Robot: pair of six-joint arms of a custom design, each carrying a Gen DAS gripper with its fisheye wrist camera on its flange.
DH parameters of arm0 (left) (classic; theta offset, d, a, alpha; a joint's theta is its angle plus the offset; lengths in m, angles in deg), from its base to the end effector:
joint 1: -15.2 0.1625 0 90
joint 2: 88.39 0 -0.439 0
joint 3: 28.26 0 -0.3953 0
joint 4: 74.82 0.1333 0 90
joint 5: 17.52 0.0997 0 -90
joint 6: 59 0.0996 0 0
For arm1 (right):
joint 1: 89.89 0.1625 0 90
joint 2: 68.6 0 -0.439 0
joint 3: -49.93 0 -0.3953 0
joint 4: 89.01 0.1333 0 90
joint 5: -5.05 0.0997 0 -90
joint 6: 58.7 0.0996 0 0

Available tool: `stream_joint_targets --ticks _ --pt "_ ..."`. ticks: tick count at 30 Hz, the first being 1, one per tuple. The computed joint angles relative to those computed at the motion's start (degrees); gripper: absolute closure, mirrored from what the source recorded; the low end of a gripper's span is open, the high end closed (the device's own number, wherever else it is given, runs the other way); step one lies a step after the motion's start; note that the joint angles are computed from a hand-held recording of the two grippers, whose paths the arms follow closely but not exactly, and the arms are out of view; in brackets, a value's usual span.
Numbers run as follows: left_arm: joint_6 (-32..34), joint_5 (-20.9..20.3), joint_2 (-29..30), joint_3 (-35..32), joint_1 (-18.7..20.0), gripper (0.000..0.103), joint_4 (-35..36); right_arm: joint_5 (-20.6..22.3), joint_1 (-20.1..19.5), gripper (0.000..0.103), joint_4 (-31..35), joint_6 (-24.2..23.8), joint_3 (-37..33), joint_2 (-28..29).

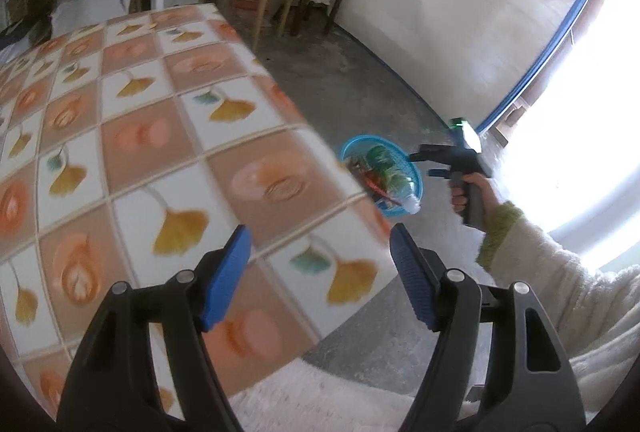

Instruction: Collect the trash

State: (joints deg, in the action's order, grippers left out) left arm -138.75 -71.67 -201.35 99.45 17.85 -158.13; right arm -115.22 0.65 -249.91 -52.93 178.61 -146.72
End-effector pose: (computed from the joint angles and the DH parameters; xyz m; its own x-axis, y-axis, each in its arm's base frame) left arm -0.2652 -0.2041 0.3545 -0.8836 0.1035 -0.4567 0.3390 0.8142 -0.4714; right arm 0.0875 -0.4641 0.2408 -0.8618 0.2605 0.4353 0.0782 0.9161 -0.3933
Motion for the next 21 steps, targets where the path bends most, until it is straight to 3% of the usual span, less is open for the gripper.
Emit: stream_joint_targets --ticks 3,7,10,14,18,21 --pt "-2.15 -0.06 -0.55 0.79 -1.58 0.035 0.96 1.19 1.06 0.027 -0.34 0.97 3.67 -5.78" --pt "-5.01 1.21 -1.42 0.83 -4.98 0.032 2.95 1.82 6.43 0.027 -0.16 1.2 9.4 -15.12" --pt "-7.98 3.12 -1.46 0.33 -8.01 0.025 6.04 -1.35 16.65 0.021 1.56 2.35 12.54 -21.65" --pt "-17.48 5.76 -0.78 -1.51 -13.6 0.015 15.03 -6.38 30.08 0.009 4.55 7.23 13.24 -24.62" --pt "-27.46 5.53 1.88 -4.76 -18.14 0.01 25.5 -13.49 44.23 0.006 4.89 11.8 11.9 -21.59" --pt "-34.8 4.58 3.58 -7.11 -20.98 0.009 32.0 -18.14 52.13 0.006 6.05 14.78 9.2 -17.32"
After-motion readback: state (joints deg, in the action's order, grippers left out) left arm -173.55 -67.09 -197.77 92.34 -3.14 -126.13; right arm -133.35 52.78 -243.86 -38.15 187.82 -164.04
